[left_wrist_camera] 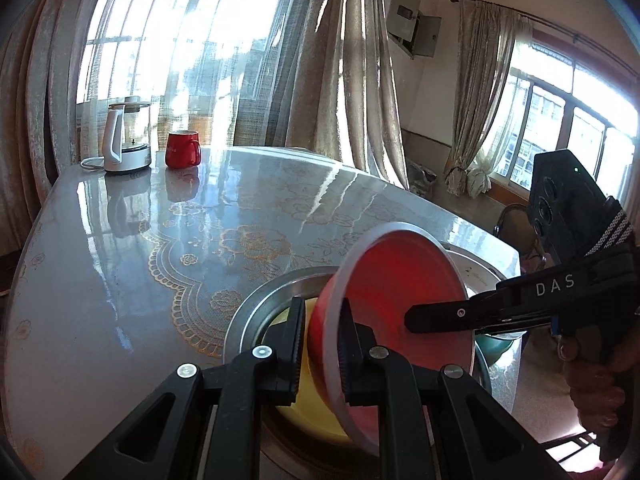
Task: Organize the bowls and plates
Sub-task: 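Lower the red bowl into the yellow bowl and open the right gripper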
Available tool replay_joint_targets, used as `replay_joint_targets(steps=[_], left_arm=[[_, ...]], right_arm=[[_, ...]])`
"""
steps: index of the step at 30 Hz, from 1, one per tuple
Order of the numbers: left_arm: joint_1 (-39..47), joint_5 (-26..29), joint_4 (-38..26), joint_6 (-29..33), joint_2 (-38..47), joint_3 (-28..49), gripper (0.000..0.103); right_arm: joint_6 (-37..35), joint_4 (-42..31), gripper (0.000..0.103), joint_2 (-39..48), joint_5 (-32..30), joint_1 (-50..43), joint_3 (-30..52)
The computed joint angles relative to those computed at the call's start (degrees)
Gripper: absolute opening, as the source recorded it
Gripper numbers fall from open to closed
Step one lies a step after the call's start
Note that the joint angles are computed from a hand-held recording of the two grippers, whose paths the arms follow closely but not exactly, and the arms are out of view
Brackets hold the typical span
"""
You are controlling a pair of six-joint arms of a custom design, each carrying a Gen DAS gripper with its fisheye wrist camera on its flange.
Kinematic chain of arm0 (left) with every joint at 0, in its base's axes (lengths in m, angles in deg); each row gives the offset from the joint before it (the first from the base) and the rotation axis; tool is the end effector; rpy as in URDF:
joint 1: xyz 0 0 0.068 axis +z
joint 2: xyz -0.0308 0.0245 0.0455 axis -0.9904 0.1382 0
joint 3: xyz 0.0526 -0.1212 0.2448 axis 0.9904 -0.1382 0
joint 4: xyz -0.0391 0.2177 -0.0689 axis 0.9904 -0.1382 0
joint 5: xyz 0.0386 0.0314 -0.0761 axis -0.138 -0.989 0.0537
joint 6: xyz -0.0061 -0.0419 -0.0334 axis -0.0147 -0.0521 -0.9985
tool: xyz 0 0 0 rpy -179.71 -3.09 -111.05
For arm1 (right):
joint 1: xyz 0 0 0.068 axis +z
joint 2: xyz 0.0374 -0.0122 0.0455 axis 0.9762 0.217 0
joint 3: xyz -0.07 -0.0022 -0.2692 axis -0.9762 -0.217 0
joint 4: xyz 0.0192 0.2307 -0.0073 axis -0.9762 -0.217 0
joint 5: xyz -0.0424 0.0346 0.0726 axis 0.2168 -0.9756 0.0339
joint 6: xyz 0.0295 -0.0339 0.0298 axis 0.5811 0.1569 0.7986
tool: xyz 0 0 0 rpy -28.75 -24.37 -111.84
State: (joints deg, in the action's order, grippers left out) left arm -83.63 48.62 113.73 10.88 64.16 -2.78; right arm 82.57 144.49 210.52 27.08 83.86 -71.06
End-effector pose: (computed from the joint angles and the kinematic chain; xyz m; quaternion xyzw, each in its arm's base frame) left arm 0.2768 -0.0342 0.0306 0.3355 0.7927 -0.3058 0.4070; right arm 0.2057 0.0292 0.0434 0.2543 0.8858 0.2298 0.3130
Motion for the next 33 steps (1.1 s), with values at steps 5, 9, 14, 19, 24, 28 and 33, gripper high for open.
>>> replay_joint_targets(steps=[5, 9, 14, 19, 24, 28, 33], left_arm=[[1.4, 0.5, 0.1, -2.2, 0.5, 0.9, 0.017], [2.0, 1.1, -1.2, -2.6, 0.7, 1.8, 0.017], [1.4, 0.6, 1.3, -1.6, 0.7, 0.1, 0.015], [0.5, -1.4, -0.8, -2.1, 0.5, 1.3, 0.015], [0.0, -4.2, -1.4, -4.1, 0.7, 2.4, 0.015], [-0.6, -5.6, -2.1, -3.8, 1.0, 2.7, 0.015], [-0.8, -6.6, -2.1, -3.9, 1.1, 2.7, 0.016]], right_arm=[[-0.5, -0.4, 0.012, 1.2, 1.0, 0.4, 0.5], [-1.0, -1.5, 0.011, 0.7, 2.1, 1.3, 0.6], [-1.0, -2.8, 0.011, -1.3, 3.6, 1.3, -0.1], [-1.5, -4.1, 0.011, -2.7, 3.9, 0.4, 0.2], [-1.3, -6.7, 0.012, -2.1, 4.7, 2.2, 2.3], [-2.0, -12.1, 0.015, -4.5, 11.6, 6.6, 4.1], [-2.6, -14.5, 0.022, -6.6, 13.7, 8.1, 4.2]])
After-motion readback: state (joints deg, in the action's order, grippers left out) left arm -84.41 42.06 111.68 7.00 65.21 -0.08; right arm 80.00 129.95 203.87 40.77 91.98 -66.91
